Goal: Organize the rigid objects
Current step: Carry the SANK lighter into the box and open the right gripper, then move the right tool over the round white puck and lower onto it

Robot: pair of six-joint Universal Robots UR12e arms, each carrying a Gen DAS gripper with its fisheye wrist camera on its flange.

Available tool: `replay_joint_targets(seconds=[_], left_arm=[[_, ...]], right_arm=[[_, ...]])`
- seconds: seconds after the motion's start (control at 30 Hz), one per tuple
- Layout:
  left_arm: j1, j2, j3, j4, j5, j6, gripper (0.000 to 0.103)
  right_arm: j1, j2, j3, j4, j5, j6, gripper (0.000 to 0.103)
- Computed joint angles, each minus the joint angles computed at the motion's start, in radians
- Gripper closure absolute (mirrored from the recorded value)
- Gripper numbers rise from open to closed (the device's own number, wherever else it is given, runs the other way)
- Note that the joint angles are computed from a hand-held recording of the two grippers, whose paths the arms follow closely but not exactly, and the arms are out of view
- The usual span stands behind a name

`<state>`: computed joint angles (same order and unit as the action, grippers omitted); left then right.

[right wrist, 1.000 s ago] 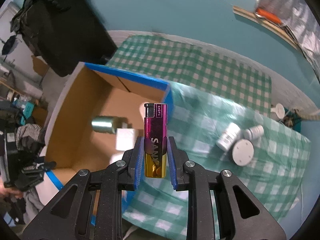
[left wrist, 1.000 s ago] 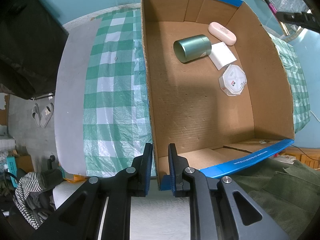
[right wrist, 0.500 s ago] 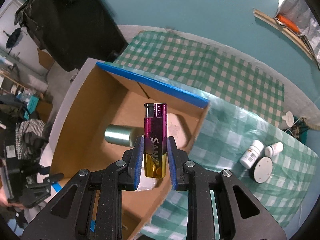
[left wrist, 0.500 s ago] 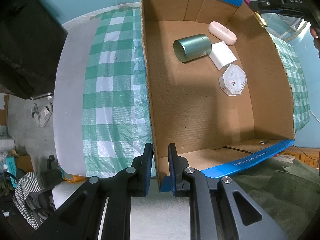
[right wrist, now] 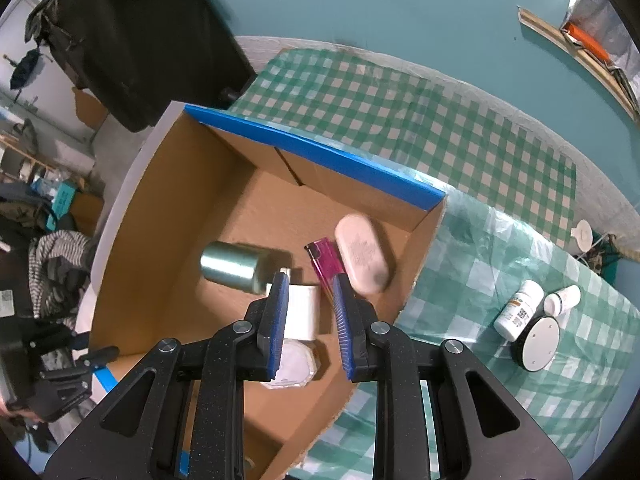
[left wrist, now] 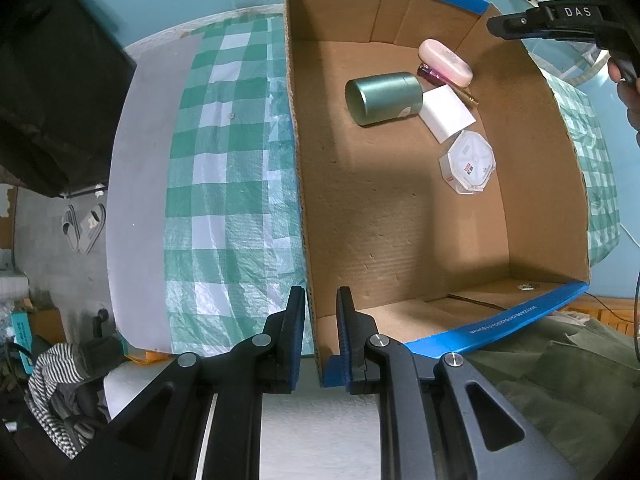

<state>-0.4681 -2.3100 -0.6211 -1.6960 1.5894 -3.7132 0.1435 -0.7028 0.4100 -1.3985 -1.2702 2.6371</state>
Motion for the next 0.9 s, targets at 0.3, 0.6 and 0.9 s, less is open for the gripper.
replay_joint_targets(seconds=[0.3, 0.6, 0.9], left_arm=[[0.0, -0.001, 0.001, -0.004, -0.002, -0.001, 0.088], [0.0, -0.002, 0.004, -0.005, 0.002, -0.001, 0.088], [0.0, -0.006, 0.013, -0.014, 0.005, -0.001, 0.088]], right_arm=[[-0.009, -0.035, 0.051, -0.042, 0.017, -0.007, 0.065], [-0.028, -0.06, 0.072, -0.067, 0.031, -0.008, 0.052], [-0.057, -0.09, 0.123, -0.117, -0.002, -0.015, 0.052]])
